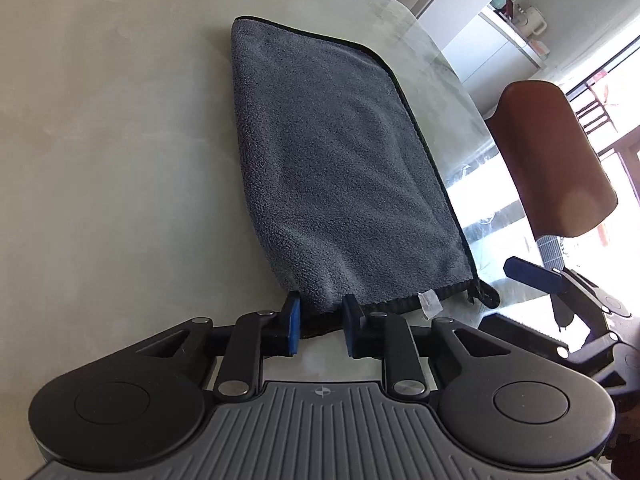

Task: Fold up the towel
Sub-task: 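Grasp the folded towel's end corners with the left gripper while the right gripper grasps beside it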

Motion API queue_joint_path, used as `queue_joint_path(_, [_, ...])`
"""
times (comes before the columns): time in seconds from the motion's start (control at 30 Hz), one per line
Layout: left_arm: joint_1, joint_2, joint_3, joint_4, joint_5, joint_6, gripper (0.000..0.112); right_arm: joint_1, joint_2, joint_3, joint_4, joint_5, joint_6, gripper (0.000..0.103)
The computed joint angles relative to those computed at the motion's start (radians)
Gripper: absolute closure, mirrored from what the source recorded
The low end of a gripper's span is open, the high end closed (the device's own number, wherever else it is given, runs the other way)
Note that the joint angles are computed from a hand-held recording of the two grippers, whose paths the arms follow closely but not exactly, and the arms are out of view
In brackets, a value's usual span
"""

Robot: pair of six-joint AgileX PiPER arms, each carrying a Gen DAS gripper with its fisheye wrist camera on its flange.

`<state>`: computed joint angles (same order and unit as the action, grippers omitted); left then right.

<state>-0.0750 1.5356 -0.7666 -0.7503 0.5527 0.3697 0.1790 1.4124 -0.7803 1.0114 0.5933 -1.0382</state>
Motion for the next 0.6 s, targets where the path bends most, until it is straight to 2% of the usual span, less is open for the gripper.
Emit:
queue_joint_path(0.13, [0.01,0.0,-0.025,0.0,0.014,-0.029,0.103,0.075,0.02,-0.003,-0.003,-0.03,-0.125,0.004])
queue_joint_path(0.27, [0.008,0.001,-0.075,0.03,0.043,-0.062,0.103,0.175,0.042,-0.005,-0.03,-0.11,-0.22,0.003])
queue_joint_path(0.4, [-0.002,0.009,-0.131,0.069,0.061,-0.097,0.103,0.245,0.097,-0.028,-0.049,-0.179,-0.21,0.003])
queue_joint_path(0.53, [-0.008,0.01,-0.155,0.096,0.076,-0.12,0.103,0.317,0.122,-0.022,-0.01,-0.315,-0.257,0.001])
queue_joint_path(0.6, [-0.011,0.014,-0.167,0.11,0.083,-0.134,0.103,0.342,0.132,-0.024,-0.048,-0.36,-0.204,0.001])
